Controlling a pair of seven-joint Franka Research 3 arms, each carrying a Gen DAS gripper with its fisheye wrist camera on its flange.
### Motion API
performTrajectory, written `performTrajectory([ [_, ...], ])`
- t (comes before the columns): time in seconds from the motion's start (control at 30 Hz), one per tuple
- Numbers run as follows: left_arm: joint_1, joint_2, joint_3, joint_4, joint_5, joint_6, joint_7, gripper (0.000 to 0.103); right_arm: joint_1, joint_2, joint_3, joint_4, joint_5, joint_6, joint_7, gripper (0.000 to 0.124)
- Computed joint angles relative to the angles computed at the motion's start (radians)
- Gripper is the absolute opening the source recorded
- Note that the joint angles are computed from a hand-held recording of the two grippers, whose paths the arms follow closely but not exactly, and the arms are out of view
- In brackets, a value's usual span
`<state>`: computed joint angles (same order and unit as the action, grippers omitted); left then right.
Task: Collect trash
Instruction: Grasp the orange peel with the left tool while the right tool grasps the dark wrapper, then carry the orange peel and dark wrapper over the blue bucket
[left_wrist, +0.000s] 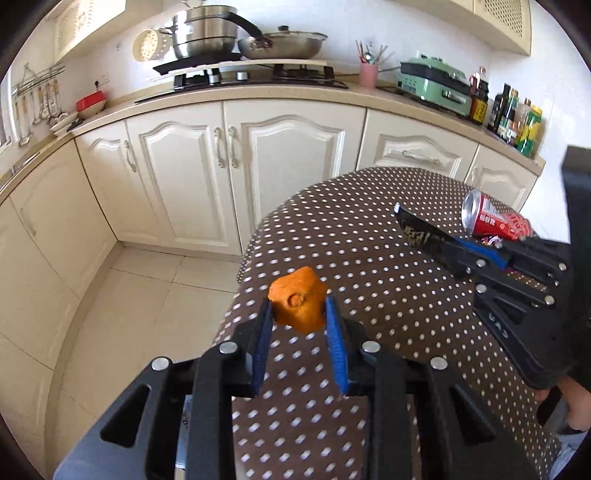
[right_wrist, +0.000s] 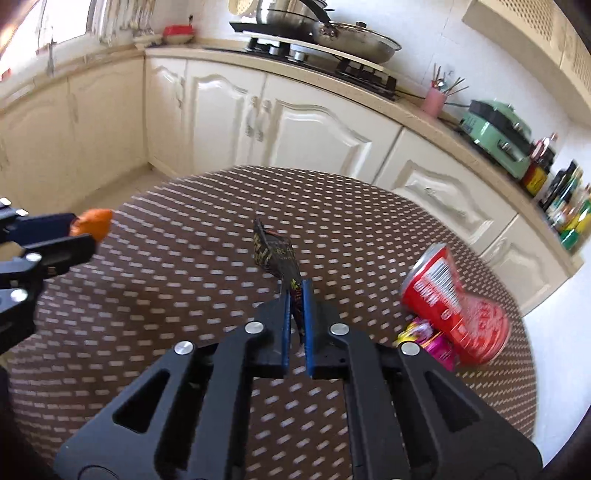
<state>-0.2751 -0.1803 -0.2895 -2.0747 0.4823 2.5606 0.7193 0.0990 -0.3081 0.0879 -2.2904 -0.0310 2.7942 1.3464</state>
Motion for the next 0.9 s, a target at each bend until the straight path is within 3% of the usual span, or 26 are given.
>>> performTrajectory([
  [0.27,0.002,-0.218,0.037,-0.209,-0.089,0.063,0.024,0.028,0.096,-0.12,0.022,-0.071,0.103,-0.022,-0.044,0.003],
  [0.47,0.019,-0.42,0.066,-0.378,-0.142,0.05,0.039,0.028,0.173,-0.165,0.066,-0.072,0.152,-0.049,-0.035,0.002],
  [0.73,0.061,-0.663,0.139,-0.583,-0.201,-0.011,0.082,0.028,0.317,-0.092,0.123,0.001,0.218,-0.058,-0.03,0.002],
  [0.9,0.096,-0.735,0.194,-0.694,-0.242,-0.033,0.125,0.028,0.382,0.003,0.156,0.03,0.232,-0.049,0.001,0.002],
])
